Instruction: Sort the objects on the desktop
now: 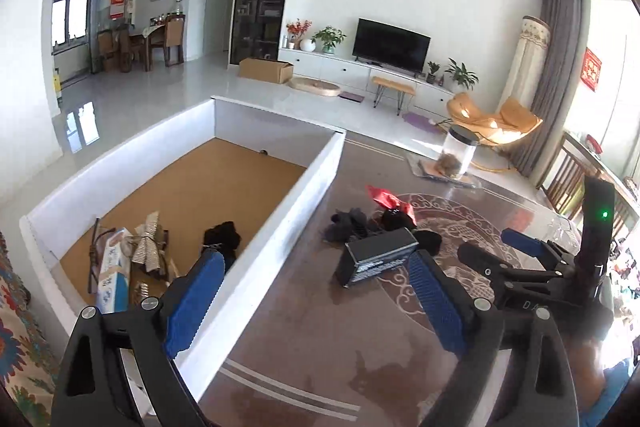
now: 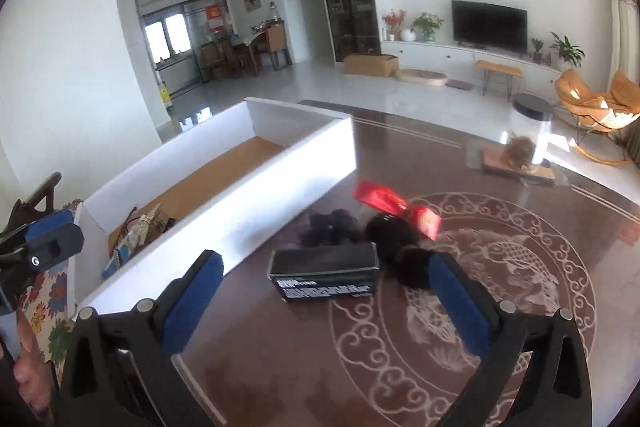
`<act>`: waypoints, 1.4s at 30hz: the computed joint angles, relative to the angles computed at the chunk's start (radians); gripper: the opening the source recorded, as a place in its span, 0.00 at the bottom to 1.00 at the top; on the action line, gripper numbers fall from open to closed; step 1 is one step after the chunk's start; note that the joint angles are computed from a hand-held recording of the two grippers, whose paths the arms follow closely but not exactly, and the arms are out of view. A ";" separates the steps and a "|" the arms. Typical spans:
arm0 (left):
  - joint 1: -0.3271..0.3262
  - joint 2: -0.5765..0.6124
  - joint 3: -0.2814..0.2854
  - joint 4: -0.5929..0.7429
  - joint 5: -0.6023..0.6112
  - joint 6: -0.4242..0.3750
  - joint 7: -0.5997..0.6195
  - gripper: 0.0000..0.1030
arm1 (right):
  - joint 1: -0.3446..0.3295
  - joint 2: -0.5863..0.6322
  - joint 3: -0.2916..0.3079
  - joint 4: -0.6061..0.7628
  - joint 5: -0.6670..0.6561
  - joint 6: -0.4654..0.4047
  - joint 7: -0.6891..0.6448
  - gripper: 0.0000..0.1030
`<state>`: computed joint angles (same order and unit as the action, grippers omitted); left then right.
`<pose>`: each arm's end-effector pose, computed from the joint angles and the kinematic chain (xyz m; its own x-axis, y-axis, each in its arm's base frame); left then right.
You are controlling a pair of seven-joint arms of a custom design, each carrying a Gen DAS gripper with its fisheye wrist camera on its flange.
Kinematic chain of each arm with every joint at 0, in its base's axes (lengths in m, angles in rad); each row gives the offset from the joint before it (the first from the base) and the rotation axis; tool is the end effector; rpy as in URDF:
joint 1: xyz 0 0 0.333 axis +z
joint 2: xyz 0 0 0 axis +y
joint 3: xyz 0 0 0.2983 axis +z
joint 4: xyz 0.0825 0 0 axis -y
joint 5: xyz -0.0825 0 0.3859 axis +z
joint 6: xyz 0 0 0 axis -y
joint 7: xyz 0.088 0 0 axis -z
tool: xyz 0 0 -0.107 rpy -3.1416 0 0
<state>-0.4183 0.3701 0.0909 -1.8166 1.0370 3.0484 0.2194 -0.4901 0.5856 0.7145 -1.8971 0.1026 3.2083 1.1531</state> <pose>0.6048 -0.2823 0.3903 -0.0747 -0.9831 0.1673 -0.6267 -0.0843 -0.7747 0.6709 0.0796 0.3371 0.3304 -0.9357 -0.1238 -0.6215 -0.1169 -0.7746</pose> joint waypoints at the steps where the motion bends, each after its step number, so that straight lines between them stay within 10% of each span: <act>1: 0.016 0.028 -0.045 0.020 -0.049 0.006 0.054 0.91 | -0.002 -0.041 -0.048 -0.062 0.009 0.033 0.014 1.00; 5: 0.066 0.182 -0.257 0.129 -0.293 -0.081 0.368 0.91 | 0.090 -0.145 -0.298 -0.236 -0.002 0.058 0.085 1.00; 8: 0.043 0.303 -0.297 0.226 -0.369 -0.154 0.487 0.91 | 0.023 -0.153 -0.300 -0.314 -0.023 0.051 0.123 1.00; 11: 0.006 0.362 -0.282 0.276 -0.424 -0.235 0.531 0.91 | 0.002 -0.144 -0.299 -0.350 -0.021 0.056 0.142 1.00; 16: -0.094 0.380 -0.164 0.320 -0.449 -0.324 0.507 0.91 | 0.171 -0.159 -0.454 -0.355 -0.088 0.074 0.201 1.00; 42: -0.151 0.401 -0.101 0.338 -0.521 -0.331 0.555 1.00 | 0.182 -0.152 -0.475 -0.349 -0.168 0.072 0.279 1.00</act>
